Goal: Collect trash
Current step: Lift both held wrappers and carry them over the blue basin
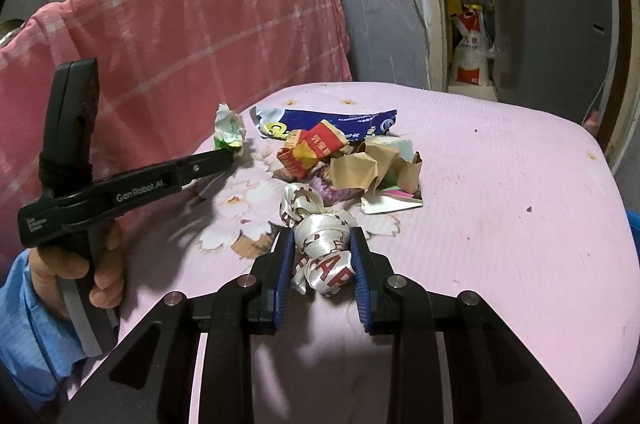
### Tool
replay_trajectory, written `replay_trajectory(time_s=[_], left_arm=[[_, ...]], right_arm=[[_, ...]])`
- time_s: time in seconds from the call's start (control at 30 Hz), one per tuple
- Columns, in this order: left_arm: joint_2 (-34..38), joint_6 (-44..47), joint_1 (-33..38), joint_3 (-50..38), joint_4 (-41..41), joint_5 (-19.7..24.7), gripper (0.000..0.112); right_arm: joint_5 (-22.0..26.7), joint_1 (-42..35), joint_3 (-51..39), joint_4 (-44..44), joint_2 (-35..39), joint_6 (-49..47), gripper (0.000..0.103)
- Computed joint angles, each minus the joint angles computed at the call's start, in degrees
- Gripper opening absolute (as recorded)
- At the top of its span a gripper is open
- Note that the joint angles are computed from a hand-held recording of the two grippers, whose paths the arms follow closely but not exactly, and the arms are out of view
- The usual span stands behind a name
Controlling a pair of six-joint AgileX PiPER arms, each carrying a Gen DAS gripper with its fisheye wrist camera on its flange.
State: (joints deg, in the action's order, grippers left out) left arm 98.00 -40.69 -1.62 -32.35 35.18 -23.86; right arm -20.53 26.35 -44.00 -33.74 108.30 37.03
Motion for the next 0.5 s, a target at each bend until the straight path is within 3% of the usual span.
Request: replay_trajectory(time_s=[0.13, 0.27, 0.5], left_arm=[[-3.9, 6.7, -1.7, 5.9, -6.9, -4.2, 0.004], [-8.0, 11.7, -4.4, 10.3, -13.2, -7.6, 0.004], [-15.6, 30.0, -19.3, 15.3, -37.9, -13.7, 0.004]], right_arm=[[-4.3, 0.2, 4.4, 6.9, -2.4, -6.7, 0.025], [-12.3, 1.0, 10.7, 17.5, -5.8, -16.8, 0.025], [-28.2, 2.0, 20.9, 30.9, -12.4, -30.2, 0.025]])
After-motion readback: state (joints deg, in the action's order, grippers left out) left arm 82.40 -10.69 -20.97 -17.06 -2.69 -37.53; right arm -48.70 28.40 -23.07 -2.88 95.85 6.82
